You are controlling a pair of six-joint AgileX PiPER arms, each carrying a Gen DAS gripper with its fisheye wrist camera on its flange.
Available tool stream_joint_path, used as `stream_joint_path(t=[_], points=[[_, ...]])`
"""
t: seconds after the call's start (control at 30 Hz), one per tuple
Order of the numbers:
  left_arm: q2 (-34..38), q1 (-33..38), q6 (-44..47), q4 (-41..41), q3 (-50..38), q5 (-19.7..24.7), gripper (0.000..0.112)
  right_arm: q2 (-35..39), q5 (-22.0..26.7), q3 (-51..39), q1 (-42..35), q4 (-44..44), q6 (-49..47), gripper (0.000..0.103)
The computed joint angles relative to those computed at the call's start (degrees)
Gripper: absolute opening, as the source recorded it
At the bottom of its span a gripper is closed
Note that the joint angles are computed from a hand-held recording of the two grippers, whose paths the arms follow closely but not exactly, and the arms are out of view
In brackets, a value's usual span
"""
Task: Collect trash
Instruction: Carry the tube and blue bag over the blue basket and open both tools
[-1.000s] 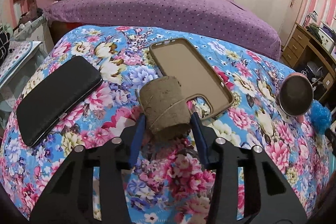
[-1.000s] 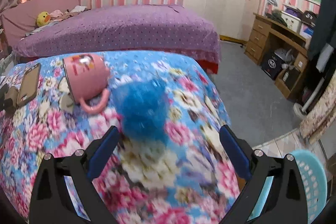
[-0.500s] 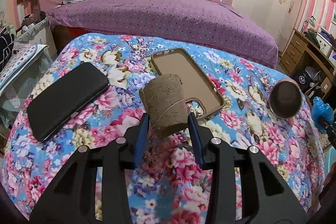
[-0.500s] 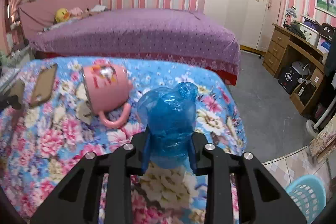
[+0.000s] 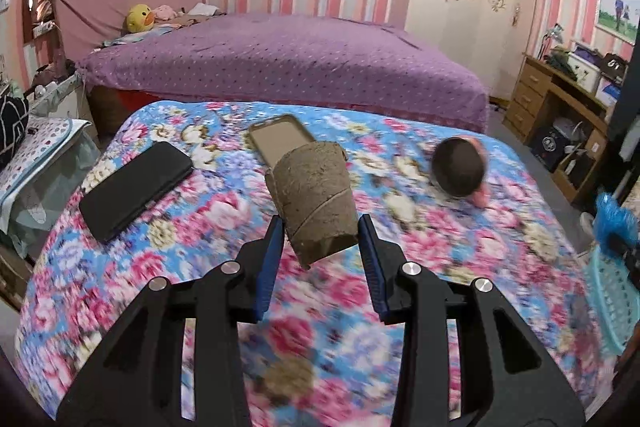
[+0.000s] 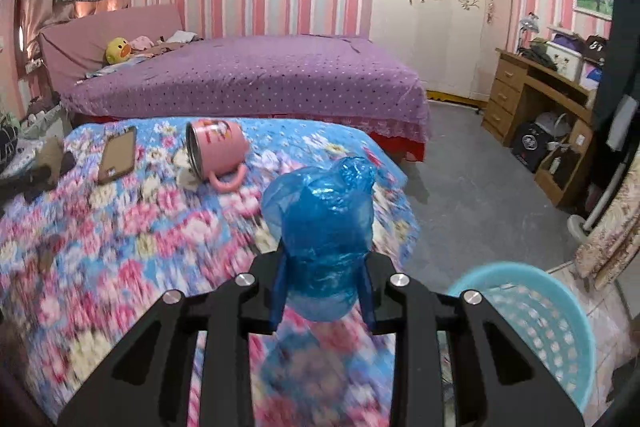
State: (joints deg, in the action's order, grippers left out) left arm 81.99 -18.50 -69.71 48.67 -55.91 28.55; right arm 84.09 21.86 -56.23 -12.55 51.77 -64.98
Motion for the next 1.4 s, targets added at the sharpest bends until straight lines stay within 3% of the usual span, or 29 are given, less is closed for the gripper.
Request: stream_joint_path(t=[0.13, 0.3, 0.57, 0.93, 1.4], points=[[-1.33, -7.65, -10.59, 7.89, 2.33, 5.19, 0.037, -0.66, 3.62, 0.71, -6.23, 4.91, -6.39, 0.029], [1.50, -13.87, -15.80, 7.88, 1.13, 7.83, 0.037, 1.53, 8.82, -1.79, -14.66, 10.36, -12.39, 0.029], [11.75, -26.62, -22.02, 12.74, -8.82, 13.64, 0.037, 6.88, 9.57, -5.61, -23.06, 10.66, -15.94, 0.029], [28.42, -34.72, -15.47, 7.72, -30.10, 12.42, 0.037, 13.99, 13.91, -11.48, -32.61, 11.86, -17.92, 0.029], [48.74, -41.84, 4.28, -4.53, -63.53, 17.58, 0.038, 17.41, 13.15, -13.35, -35.83, 13.75, -20.58, 0.029]])
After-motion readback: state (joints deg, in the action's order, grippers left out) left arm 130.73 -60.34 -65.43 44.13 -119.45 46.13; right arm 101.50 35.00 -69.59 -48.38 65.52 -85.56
